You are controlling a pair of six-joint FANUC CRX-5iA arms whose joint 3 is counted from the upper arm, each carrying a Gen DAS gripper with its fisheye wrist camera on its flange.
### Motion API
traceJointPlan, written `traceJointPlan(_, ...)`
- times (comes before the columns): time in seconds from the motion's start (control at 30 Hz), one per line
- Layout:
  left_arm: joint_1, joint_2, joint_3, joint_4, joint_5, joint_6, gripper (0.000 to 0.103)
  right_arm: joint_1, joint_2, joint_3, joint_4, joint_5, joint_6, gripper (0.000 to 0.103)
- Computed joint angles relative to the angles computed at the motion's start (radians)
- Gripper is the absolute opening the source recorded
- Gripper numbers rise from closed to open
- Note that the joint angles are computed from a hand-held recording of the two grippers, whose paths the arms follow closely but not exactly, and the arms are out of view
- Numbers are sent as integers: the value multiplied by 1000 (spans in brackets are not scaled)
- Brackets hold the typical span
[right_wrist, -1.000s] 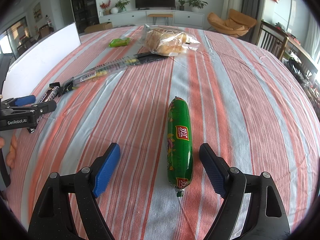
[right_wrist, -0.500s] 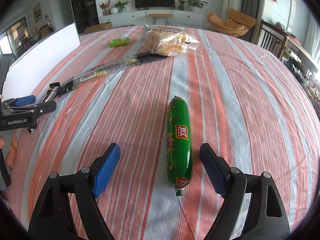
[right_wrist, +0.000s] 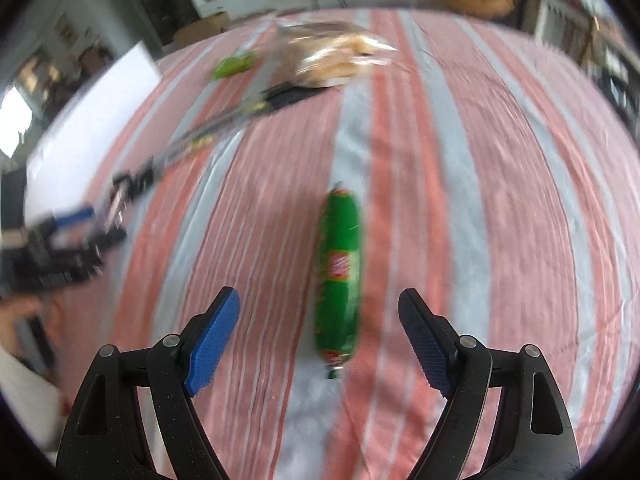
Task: Organize snacks
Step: 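Grasp the Snickers bar with the left tool while the right tool regrasps the sausage, then carry both snacks into the white box and open both tools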
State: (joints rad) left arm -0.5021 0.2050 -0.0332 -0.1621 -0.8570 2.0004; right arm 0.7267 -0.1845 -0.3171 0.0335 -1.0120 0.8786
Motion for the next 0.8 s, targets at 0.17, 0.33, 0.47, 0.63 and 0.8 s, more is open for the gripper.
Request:
traceJointPlan(0.17,-11,15,38,3,-39,-1,60,-40,85,113,-65,-116,89,82)
traceJointPlan(0.33,4,-18,-8,60,-7,-26,16,37,133,107,63,-130,-1,28)
traceJointPlan(0.47,23,-138,-174,165,136,-11,16,56,66,45,46,-74,-56,24)
traceJointPlan(0.63,9,-280,-294,256,246,-41,16,82,-82,-26,16,18,-124,24)
traceJointPlan(0.8,-2,-444,-352,265,320,-3,16,140,-130,24,37,73,-147,24)
